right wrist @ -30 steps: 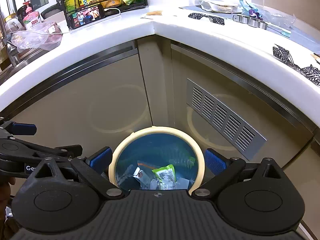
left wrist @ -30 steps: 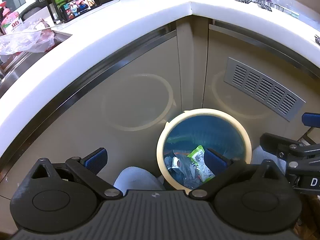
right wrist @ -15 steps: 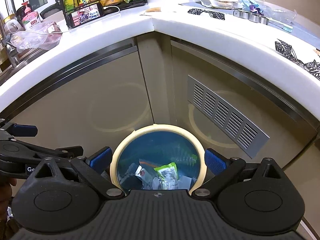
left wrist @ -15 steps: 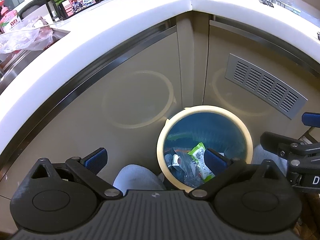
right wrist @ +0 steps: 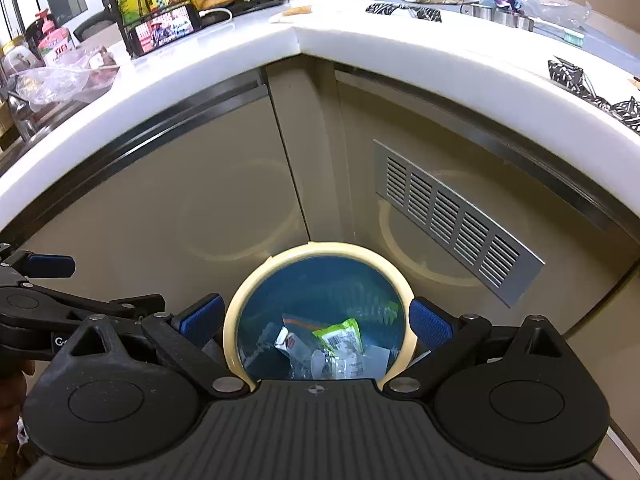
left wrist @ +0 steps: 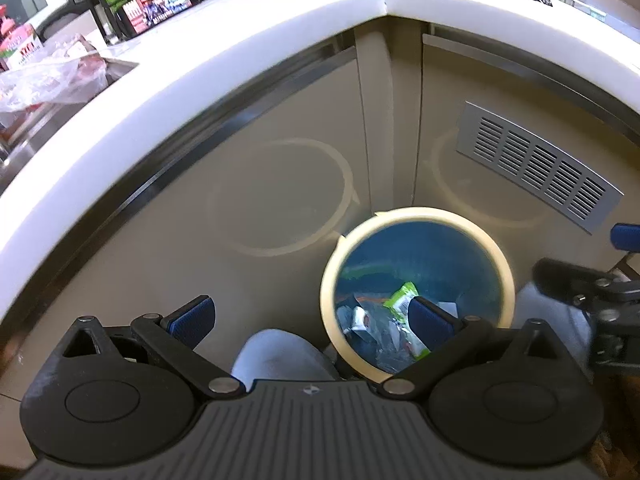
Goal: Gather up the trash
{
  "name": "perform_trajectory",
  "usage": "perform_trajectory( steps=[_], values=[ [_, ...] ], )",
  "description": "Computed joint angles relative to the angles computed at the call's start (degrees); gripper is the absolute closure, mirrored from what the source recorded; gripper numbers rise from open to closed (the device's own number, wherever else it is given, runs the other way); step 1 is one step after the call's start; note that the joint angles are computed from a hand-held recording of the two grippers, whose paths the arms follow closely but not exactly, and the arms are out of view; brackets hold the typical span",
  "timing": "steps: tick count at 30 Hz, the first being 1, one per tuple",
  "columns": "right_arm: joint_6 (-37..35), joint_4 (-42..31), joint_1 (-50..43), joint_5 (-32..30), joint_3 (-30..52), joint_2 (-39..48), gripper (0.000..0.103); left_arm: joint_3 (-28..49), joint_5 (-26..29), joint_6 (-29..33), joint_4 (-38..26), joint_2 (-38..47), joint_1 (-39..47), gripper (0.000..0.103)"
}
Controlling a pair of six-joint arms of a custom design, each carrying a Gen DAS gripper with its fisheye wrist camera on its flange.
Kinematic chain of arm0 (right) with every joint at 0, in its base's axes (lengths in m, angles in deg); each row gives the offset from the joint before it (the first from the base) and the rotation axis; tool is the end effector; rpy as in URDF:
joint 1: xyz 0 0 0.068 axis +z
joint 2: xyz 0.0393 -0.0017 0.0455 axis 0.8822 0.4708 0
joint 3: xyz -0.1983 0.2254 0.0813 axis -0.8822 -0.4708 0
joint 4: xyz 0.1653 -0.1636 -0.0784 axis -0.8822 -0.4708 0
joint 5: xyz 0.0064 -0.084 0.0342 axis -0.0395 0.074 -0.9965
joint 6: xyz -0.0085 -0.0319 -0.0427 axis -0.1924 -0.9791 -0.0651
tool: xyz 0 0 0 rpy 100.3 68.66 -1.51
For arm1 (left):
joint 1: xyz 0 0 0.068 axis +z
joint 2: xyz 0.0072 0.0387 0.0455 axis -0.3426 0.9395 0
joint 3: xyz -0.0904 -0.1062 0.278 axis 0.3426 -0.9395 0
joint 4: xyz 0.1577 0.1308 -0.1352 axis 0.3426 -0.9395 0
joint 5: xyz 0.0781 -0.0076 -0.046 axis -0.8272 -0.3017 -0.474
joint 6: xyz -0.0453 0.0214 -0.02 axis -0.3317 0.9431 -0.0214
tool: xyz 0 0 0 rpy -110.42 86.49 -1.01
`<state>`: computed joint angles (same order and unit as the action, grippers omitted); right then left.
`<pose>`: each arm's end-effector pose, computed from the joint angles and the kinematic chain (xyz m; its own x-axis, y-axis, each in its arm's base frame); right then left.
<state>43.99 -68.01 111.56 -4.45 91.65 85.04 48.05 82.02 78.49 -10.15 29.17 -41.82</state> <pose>0.2403 0.2514 0.2648 -0.6651 0.3956 -0.6334 0.3708 0.9112 0.1797 0.3190 -0.1231 0.2625 -0.6498 0.5094 -0.5642 0.4692 0.8527 0.2296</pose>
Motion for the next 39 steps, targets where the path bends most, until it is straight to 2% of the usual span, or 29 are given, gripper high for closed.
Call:
perform_trajectory(
  steps=[5,13,17,24,33,35,39],
  values=[
    [-1.4,2.4,0.7,3.5,-1.4,-1.8,0.004,1.3,-0.3,0.7,-0.1,-0.3,0.4,0.000],
    [-4.8,6.1,0.6,9.4,-4.5,-8.2,0.004,8.3,-0.1,-0.8,-4.5,1.5,1.2,0.000],
    [-4.9,4.6,-1.0,14.8,-5.5,-13.0,0.004,11.9,-0.4,-2.4,-6.0,2.1,1.1,0.000],
    [-15.3,7.1,-9.8,22.6,-8.4,-22.3,0.000,19.0,1.5,-4.2,-9.7,3.5,0.1,0.000],
    [-28.0,16.8,-26.5,19.0,-13.5,-27.3,0.000,29.6,4.2,-7.8,-14.1,7.0,-3.5,0.000],
    [-29.2,18.0,-30.0,17.9,-13.2,-26.8,0.000,32.2,4.5,-8.5,-14.7,8.2,-4.3,0.000],
    [-29.1,21.1,-38.4,11.7,-12.8,-26.0,0.000,35.9,4.6,-10.1,-15.8,9.8,-5.7,0.000]
  ],
)
